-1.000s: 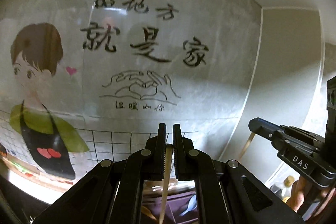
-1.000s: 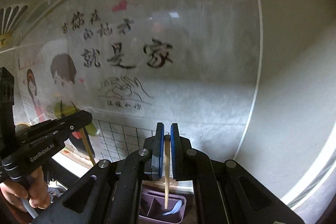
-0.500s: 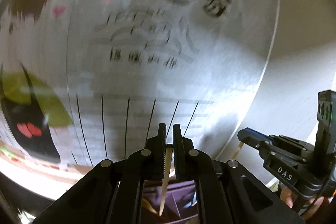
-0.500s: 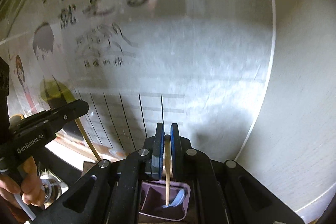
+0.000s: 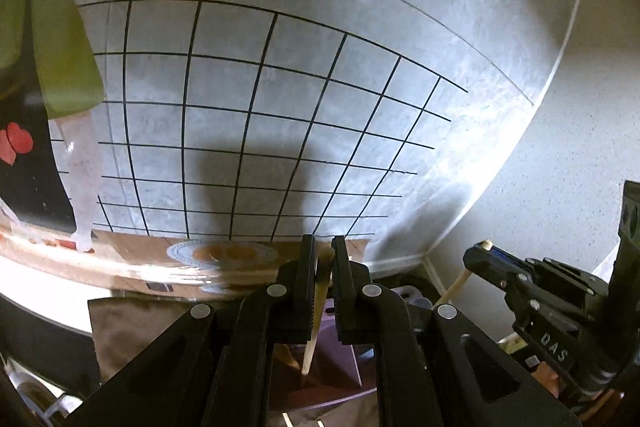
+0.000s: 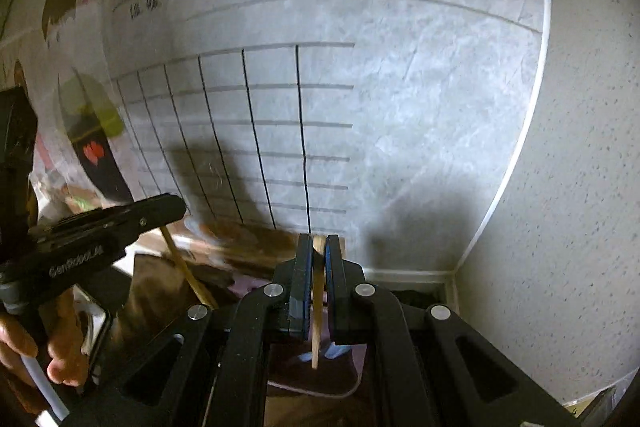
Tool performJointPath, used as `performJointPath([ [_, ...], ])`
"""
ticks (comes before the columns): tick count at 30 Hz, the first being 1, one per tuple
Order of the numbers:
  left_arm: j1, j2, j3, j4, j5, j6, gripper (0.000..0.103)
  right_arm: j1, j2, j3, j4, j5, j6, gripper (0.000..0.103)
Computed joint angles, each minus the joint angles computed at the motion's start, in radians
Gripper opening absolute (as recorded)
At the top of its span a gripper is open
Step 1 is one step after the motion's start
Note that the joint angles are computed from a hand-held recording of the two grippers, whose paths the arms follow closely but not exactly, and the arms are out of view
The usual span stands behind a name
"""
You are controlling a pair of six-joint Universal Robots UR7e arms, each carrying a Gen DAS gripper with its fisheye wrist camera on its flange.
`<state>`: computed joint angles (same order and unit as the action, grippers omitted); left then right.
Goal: Organize utensils
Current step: 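Drop both chopsticks upright into the caddy by opening both grippers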
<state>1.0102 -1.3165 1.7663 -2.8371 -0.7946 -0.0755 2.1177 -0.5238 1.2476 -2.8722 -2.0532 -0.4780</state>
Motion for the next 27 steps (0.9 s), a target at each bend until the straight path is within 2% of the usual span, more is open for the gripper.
performJointPath([
  [1, -0.004, -0.003, 0.004, -0.006, 0.002, 0.001, 0.009, 0.004, 0.001, 0.005, -0.013, -0.004, -0.011, 0.012],
  [4, -0.031, -0.022, 0.021, -0.031, 0.024, 0.016, 0.01, 0.016, -0.014, 0.047, -0.1, -0.024, -0.064, 0.037],
  [5, -0.042, -0.027, 0.023, -0.035, 0.034, 0.02, 0.011, 0.02, -0.024, 0.065, -0.125, -0.028, -0.073, 0.04],
  [10, -0.113, -0.067, 0.062, -0.067, 0.091, 0.021, 0.019, 0.025, -0.097, 0.142, -0.142, -0.017, -0.038, 0.04],
  [16, -0.219, -0.135, 0.166, -0.042, 0.199, -0.031, 0.023, 0.022, -0.208, 0.295, -0.198, -0.01, -0.015, 0.041],
  [19, -0.268, -0.183, 0.236, 0.01, 0.236, -0.112, 0.023, 0.02, -0.266, 0.383, -0.22, 0.001, -0.018, 0.041],
  [27, -0.43, -0.347, 0.471, 0.272, 0.368, -0.471, 0.023, 0.006, -0.408, 0.634, -0.315, 0.051, -0.053, 0.041],
])
